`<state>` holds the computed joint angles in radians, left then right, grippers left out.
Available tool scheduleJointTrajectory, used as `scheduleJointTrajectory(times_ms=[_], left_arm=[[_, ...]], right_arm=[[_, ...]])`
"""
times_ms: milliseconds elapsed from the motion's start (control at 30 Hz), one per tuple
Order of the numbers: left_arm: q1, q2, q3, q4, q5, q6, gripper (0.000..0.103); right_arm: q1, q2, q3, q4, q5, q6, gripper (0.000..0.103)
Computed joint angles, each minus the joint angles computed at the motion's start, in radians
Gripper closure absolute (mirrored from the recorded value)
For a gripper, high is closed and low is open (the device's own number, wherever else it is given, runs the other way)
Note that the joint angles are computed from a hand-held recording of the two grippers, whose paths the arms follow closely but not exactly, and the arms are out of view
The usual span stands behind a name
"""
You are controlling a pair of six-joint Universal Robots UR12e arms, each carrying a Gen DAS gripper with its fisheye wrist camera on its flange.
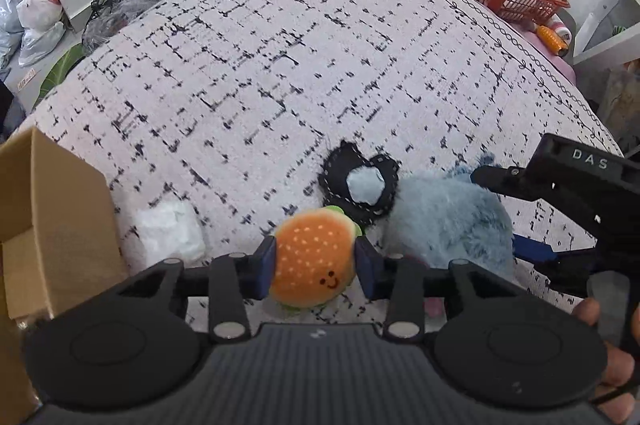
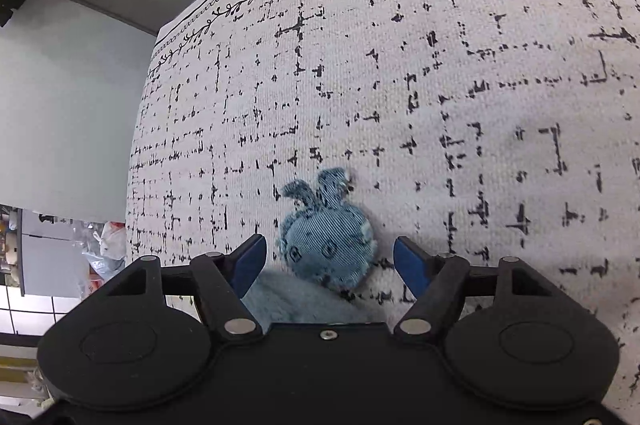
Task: Organize soft objects
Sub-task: 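Grasp the small blue plush ear piece with the right gripper, then carry the burger plush and blue piece into the box and release both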
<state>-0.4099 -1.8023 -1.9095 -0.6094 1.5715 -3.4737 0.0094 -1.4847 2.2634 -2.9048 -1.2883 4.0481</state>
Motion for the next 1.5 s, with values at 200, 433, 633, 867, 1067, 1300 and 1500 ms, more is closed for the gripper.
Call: scheduleJointTrajectory(times_ms=[200, 433, 633, 867, 1067, 1300, 1500], left_arm=[[0.012, 0.007, 0.006, -0.001, 0.002, 0.009, 0.063], [0.012, 0.033, -0.015, 0.035, 0.006, 0.004, 0.063], [0.011, 0.068, -0.044, 0.080, 0.021, -0.019, 0.063], [0.008, 0.122, -0.090, 0.125, 0.042, -0.040, 0.063], [0.011, 0.168, -0.138, 0.162, 0.050, -0.069, 0.063], [0.027, 0.233, -0.183, 0.169, 0.080, -0.075, 0.063], [0.053, 0.285, -0.215, 0.167, 0.099, -0.081, 0.062]], right_arm=[[0.019, 0.011, -0.012, 0.013, -0.070, -0.016, 0.081], [0.020, -0.021, 0.008, -0.031, -0.090, -0.046, 0.094], [0.016, -0.061, 0.029, -0.080, -0.115, -0.054, 0.095], [0.011, -0.112, 0.058, -0.133, -0.111, -0.074, 0.095], [0.019, -0.128, 0.073, -0.186, -0.085, -0.105, 0.095], [0.055, -0.140, 0.063, -0.227, -0.055, -0.151, 0.095], [0.091, -0.145, 0.049, -0.242, -0.036, -0.164, 0.095]])
